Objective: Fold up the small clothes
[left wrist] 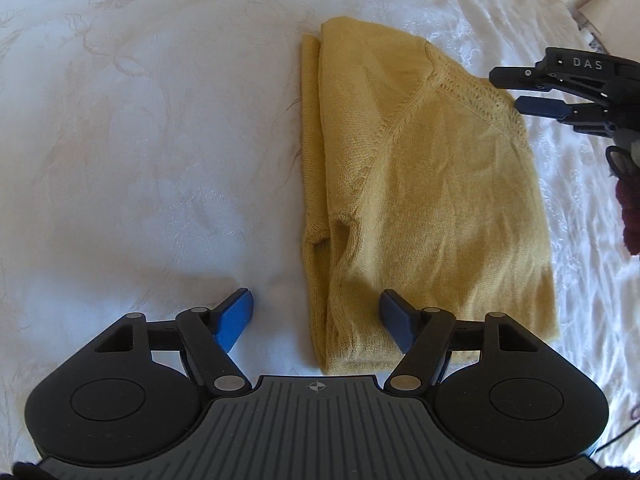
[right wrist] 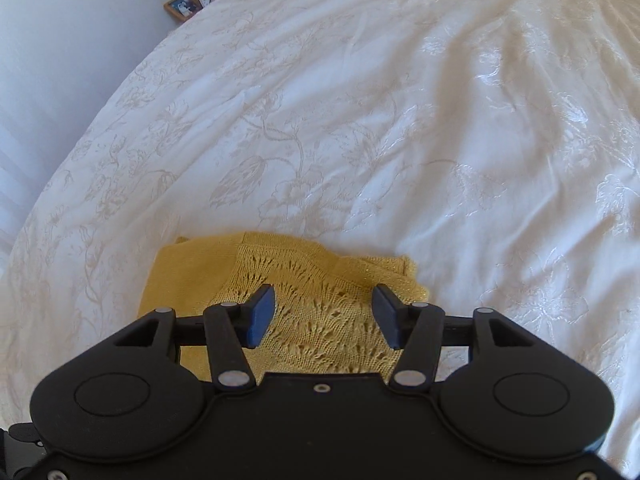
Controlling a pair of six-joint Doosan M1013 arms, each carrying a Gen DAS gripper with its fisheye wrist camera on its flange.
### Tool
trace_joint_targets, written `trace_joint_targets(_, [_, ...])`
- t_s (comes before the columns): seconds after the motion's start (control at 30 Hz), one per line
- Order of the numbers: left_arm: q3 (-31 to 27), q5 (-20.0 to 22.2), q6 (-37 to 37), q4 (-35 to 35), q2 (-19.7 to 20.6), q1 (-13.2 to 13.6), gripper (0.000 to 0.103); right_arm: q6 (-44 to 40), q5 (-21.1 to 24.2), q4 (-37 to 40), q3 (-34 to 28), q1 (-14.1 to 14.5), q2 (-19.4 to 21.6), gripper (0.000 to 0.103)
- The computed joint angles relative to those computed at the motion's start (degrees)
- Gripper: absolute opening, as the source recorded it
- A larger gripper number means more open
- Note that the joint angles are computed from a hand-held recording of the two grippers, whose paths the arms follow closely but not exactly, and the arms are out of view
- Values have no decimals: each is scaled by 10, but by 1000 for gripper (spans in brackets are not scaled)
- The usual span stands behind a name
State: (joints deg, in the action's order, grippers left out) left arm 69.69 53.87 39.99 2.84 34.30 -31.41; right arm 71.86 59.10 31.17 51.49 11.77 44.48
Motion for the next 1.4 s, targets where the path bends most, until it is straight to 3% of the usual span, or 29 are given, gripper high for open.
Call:
trace_joint_targets(0.17, [26, -54, 4, -43, -12, 2, 69, -10, -19, 38, 50, -23, -24, 72])
trace_joint_targets(0.33, [16, -88, 52, -108, 6, 13, 70, -6, 24, 80, 65, -41, -20, 77])
trace_joint_targets(0.47, [1, -106, 76, -136, 21, 17, 84, 4, 55, 125, 60, -46, -5, 82])
trace_joint_targets(0.73, [-8, -134, 155, -190, 30, 22, 88, 17, 97, 193, 15, -37, 38, 83])
trace_joint_targets(0.77, [-8, -136, 169, -204, 31, 23, 85, 18, 99, 194, 11, -35, 40, 83])
trace_joint_targets(0.83, [-10, -134, 187, -220, 33, 25, 49, 22, 100, 196, 8, -34, 42, 81])
trace_joint_targets(0.87, [-9, -135, 200, -237, 33, 27, 28, 22, 99, 194, 8, -34, 41, 69])
trace_joint_targets(0.9, [-5, -140, 217, -264, 32, 30, 26, 22, 99, 182, 9, -33, 38, 50])
trace_joint_targets(1.1, [4, -149, 239, -295, 18, 28, 21, 17, 86, 165, 27, -34, 11, 43])
trace_joint_targets(1.4, [40, -181, 296, -356, -20, -9, 20, 10, 66, 167, 136, -57, -75, 38])
